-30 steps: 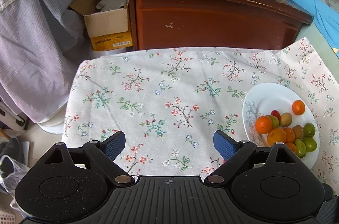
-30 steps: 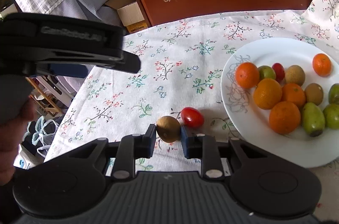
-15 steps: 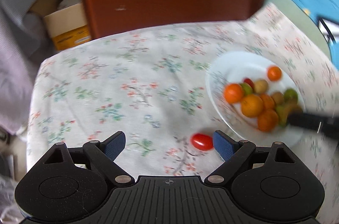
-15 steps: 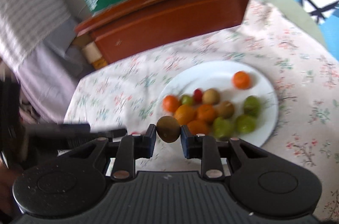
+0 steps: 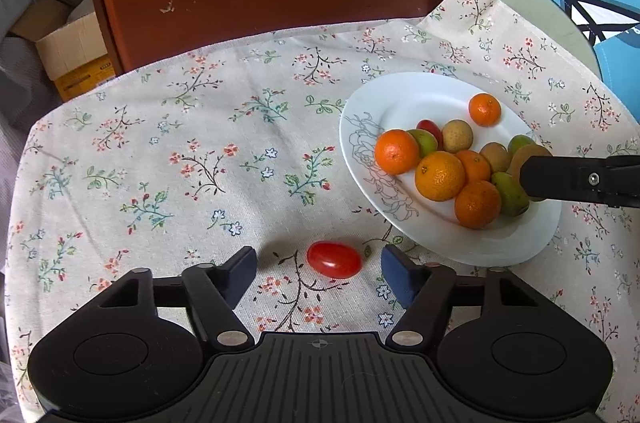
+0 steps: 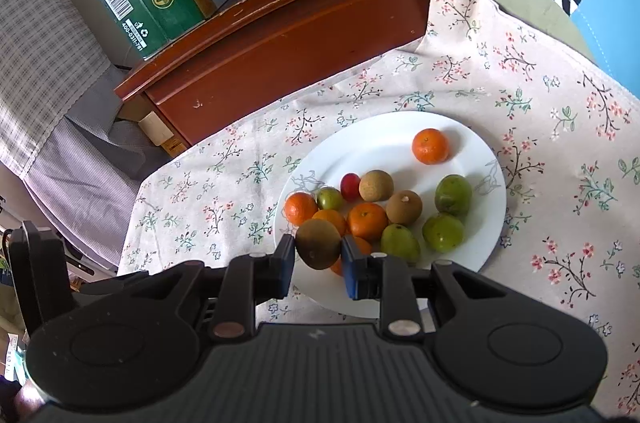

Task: Organize fruits
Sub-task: 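Grasp a red cherry tomato with the left tool while the right tool grasps the last kiwi, then carry the tomato and kiwi onto the plate and open both tools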

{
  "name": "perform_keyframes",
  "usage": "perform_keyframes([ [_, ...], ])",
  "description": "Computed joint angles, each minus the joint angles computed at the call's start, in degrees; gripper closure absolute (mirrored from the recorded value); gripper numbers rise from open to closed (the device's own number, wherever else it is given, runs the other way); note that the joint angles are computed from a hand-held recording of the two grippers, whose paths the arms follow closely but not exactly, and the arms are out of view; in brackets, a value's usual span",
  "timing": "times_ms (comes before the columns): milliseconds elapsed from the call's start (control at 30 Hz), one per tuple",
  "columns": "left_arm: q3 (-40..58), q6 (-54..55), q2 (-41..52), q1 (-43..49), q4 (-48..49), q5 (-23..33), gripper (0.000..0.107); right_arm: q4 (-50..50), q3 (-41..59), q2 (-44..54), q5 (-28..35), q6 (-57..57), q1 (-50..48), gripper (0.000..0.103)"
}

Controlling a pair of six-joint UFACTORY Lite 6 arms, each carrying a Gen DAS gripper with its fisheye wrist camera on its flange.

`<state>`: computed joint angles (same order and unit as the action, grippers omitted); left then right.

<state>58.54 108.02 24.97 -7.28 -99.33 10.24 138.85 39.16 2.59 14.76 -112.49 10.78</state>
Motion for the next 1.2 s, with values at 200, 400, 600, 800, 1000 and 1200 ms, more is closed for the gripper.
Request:
perform_keyframes([
  [200, -0.16, 9.57, 0.59, -0.73, -8.98, -0.50, 0.051, -1.41, 0.13, 0.66, 0.31, 1.42, -0.13, 0.078],
  [400, -0.64, 11.32, 0.26, -0.63, -9.81, 0.62, 0.078, -0.91, 0.17, 0.97, 0.34, 1.02, -0.20, 0.078],
  [600, -0.90, 12.50, -0.27, -1.19, -10.87, 0.28, 0.080, 0.11, 0.20, 0.94, 0.34, 0.01, -0.18, 0.078],
  [800, -1.26, 13.67, -2.61, -1.73, -12.92, 0.15, 0.080, 1.74, -0.07, 0.22, 0.73, -1.73, -0.53, 0.078],
  [1000, -1.00, 10.94, -5.32, -2.46, -11.03, 1.22, 0.080, 1.96, -0.16, -0.41, 1.91, -2.54, -1.21, 0.078],
  [1200, 0.38, 4.61, -7.91, -1.39, -5.56, 4.16, 0.080, 0.96, -0.57, -2.19, 3.58, -1.93, -3.44, 0.078],
])
